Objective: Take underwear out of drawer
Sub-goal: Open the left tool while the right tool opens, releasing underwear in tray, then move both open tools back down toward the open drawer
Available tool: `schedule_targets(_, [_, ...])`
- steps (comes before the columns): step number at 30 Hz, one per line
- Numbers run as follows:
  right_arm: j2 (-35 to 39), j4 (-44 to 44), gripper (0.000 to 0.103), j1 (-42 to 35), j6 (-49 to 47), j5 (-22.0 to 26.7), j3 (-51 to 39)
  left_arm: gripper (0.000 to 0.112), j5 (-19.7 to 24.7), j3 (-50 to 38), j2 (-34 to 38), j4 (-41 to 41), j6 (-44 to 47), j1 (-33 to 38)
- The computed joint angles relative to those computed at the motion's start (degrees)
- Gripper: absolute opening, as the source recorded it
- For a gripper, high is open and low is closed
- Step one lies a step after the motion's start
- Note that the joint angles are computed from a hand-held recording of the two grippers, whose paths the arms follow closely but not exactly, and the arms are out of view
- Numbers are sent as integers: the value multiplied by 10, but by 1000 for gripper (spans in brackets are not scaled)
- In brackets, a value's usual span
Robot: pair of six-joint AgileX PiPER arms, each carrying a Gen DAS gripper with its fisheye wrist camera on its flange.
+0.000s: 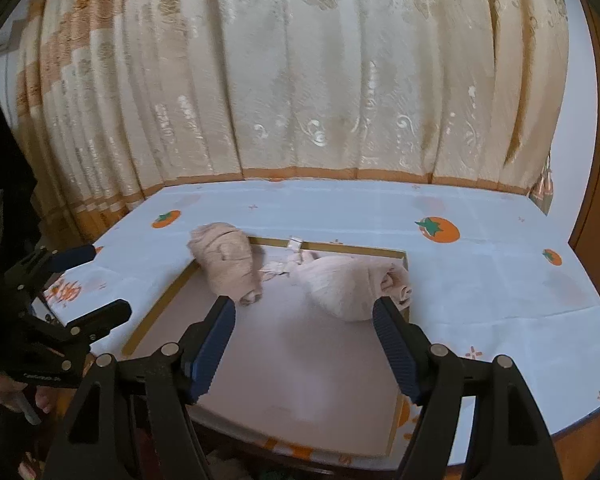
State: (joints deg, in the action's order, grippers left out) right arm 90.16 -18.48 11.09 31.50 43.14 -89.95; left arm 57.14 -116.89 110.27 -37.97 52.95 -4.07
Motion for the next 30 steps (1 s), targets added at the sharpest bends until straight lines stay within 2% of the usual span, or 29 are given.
schedule_targets(7, [-59, -15, 74, 50, 4, 28, 30, 103, -5, 114, -75, -51, 67, 42])
schedule_targets(13, [-120, -67, 75, 107, 37, 68, 69, 103, -2, 191, -121, -74, 116, 80])
schedule_targets(17, [-147, -91, 75, 138, 51, 100, 79, 103, -17, 243, -148, -77, 143, 97])
schedule_targets(22, [-178, -136, 75, 193, 80, 152, 92, 103, -23, 298, -166, -72, 173, 114])
schedule_targets(30, [-223, -137, 75, 233, 120, 168, 172, 103, -49, 395, -186, -23, 199, 133])
